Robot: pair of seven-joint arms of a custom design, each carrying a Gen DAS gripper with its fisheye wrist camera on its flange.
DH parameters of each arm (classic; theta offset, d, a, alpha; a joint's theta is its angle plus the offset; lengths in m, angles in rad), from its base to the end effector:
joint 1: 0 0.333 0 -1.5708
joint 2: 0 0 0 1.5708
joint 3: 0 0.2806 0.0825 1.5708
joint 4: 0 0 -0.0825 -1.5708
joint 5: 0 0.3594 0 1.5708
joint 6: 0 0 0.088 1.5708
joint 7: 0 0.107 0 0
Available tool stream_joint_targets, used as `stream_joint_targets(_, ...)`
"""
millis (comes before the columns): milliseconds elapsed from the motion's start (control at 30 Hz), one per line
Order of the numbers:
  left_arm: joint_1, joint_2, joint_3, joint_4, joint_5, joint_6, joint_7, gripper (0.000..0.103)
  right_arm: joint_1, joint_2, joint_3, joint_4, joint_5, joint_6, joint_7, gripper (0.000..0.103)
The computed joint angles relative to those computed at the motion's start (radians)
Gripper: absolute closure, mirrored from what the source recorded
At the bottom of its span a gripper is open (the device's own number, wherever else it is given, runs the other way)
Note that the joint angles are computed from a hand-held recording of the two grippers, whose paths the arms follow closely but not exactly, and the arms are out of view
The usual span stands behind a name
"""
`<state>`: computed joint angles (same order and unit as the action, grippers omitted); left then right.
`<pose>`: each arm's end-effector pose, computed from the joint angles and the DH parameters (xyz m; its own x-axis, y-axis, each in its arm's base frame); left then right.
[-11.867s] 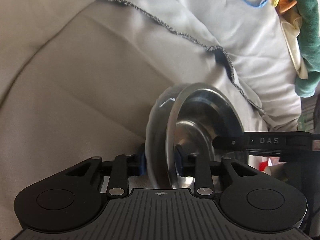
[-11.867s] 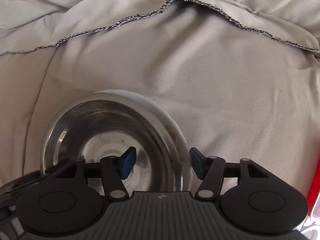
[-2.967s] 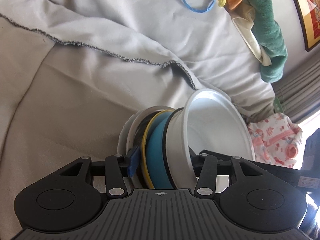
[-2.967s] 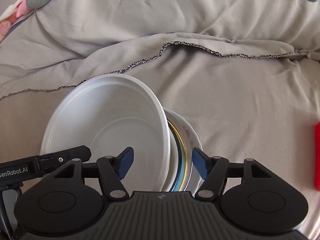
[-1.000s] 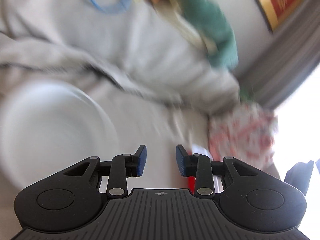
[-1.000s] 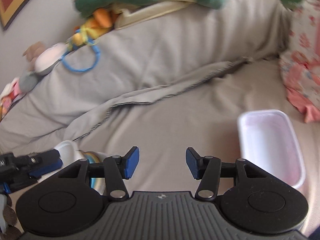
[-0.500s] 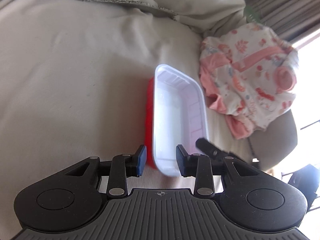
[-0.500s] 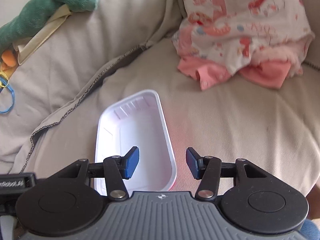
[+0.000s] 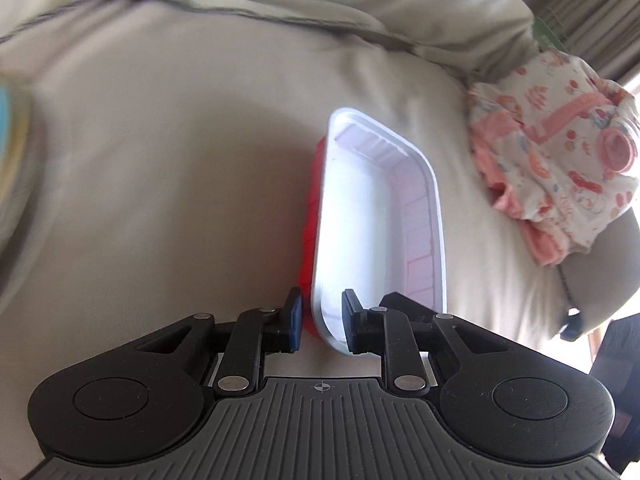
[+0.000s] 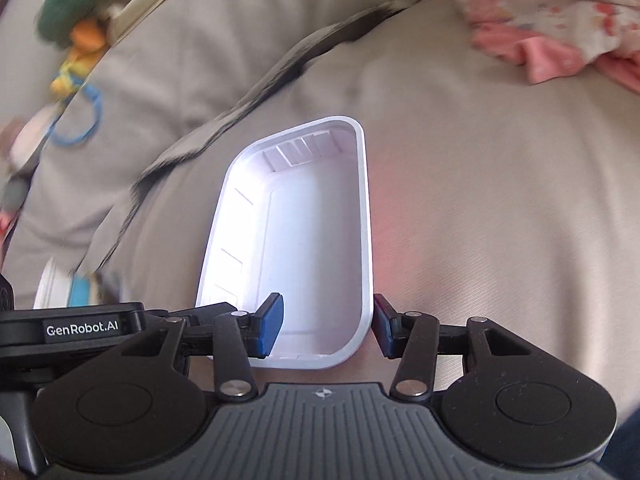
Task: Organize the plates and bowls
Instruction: 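Move both tools to the white tray with red outside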
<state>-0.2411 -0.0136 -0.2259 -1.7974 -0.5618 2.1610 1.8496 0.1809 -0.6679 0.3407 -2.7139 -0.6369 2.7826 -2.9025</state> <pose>0.4991 -0.2762 0.5580 -0.5308 -0.7364 0.4195 -0.8333 0.3632 -0.4169 0.3226 0.2183 0.4658 -0.4434 -0.7347 -0.5135 -0.4631 0.6783 -0.5705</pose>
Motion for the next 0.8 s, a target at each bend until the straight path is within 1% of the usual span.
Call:
stream_joint_targets(67, 0.022, -0.067, 0.024, -0.073, -0.007, -0.005, 0.019, 0.08, 0.011, 0.069, 0.01, 0.046, -0.01, 0.037, -0.028, 0.054)
stream_joint_targets(133, 0.041, -0.125, 0.047, -0.138, -0.011, -0.016, 0.029, 0.08, 0.026, 0.139, 0.023, 0.101, -0.022, 0.051, -0.061, 0.054)
stream_joint_targets(233, 0.065, -0.184, 0.07, -0.205, -0.001, -0.029, 0.031, 0.08, 0.062, 0.215, 0.022, 0.164, -0.031, 0.054, -0.103, 0.054)
stream_joint_targets(333, 0.077, -0.219, 0.081, -0.251, -0.002, 0.0, 0.036, 0.08, 0.11, 0.266, 0.004, 0.209, -0.022, 0.041, -0.151, 0.054)
stream_joint_targets(400, 0.079, -0.222, 0.087, -0.26, -0.02, 0.025, 0.04, 0.08, 0.138, 0.282, -0.007, 0.23, -0.012, 0.014, -0.182, 0.054)
stream_joint_targets(533, 0.078, -0.217, 0.08, -0.269, -0.022, 0.08, 0.03, 0.08, 0.157, 0.284, -0.021, 0.245, -0.011, -0.028, -0.183, 0.054)
stream_joint_targets(700, 0.079, -0.196, 0.084, -0.263, -0.024, 0.078, 0.022, 0.08, 0.159, 0.269, -0.028, 0.239, -0.016, -0.064, -0.155, 0.054)
stream_joint_targets(800, 0.081, -0.178, 0.076, -0.253, 0.001, 0.084, 0.008, 0.08, 0.158, 0.278, -0.029, 0.247, -0.022, -0.074, -0.143, 0.054)
